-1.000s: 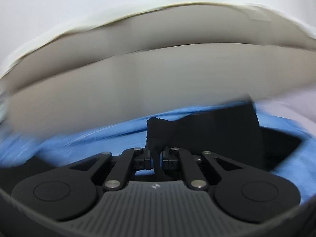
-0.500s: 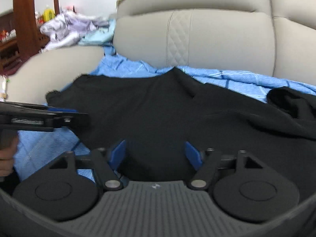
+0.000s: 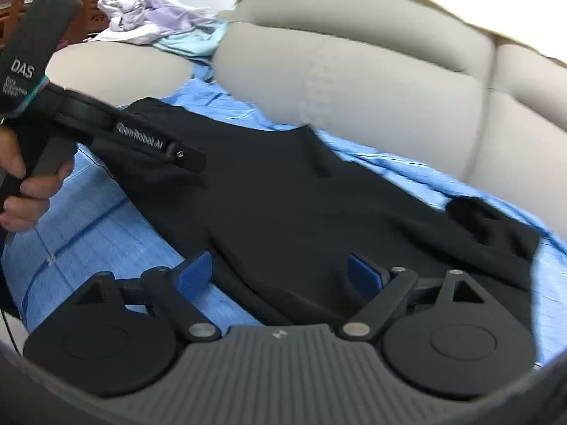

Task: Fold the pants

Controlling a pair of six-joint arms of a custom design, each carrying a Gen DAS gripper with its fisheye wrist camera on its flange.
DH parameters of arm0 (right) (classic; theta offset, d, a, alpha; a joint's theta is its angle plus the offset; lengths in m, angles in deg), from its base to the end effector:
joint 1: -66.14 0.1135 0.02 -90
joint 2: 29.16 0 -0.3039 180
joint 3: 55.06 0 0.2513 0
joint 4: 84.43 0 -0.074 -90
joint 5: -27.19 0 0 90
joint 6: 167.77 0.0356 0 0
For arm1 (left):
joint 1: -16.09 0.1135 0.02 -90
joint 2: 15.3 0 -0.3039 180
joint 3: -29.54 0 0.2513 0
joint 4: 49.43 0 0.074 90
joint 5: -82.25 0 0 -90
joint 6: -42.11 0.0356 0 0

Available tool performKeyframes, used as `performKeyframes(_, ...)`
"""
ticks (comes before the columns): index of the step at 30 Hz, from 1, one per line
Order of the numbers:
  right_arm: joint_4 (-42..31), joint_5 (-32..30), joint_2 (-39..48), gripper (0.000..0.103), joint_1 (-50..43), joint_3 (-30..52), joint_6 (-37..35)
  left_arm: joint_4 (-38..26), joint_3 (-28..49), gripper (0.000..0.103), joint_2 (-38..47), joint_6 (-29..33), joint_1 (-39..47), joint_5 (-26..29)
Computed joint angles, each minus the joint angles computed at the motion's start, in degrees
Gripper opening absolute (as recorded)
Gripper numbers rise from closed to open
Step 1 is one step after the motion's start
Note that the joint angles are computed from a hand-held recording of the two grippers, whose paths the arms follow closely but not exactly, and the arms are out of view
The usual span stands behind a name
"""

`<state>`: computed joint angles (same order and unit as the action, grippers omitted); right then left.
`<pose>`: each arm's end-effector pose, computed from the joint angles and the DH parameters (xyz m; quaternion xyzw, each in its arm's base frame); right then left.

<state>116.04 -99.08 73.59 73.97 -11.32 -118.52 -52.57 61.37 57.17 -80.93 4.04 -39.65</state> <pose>0.2912 0.0613 0.1305 -0.4753 0.7247 0.1520 0.4751 0.1940 -0.0222 0.1675 -0.2671 0.8499 0.0887 0.4455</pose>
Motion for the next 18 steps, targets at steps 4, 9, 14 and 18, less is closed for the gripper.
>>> performKeyframes(4, -0.48, 0.34, 4.45, 0.06, 2.65, 4.07, 5.98, 0.43, -1.9, 0.033, -0.94, -0.14, 1.52, -0.12)
performKeyframes(9, -4.61, -5.2, 3.24, 0.005, -6.0, 8.05, 13.47, 0.9, -0.72, 0.033, 1.94, 1.66, -0.76, -2.73)
performKeyframes(14, 5.21, 8.32, 4.2, 0.004, -18.45, 12.25, 25.75, 1.23, -1.04, 0.034, 1.39, 2.14, -0.03, -1.6)
performKeyframes(18, -1.82, 21.41, 10.87, 0.005, -29.4, 27.87, 32.16, 1.48, -1.13, 0.034, 1.72, 2.59, -0.45, -2.27)
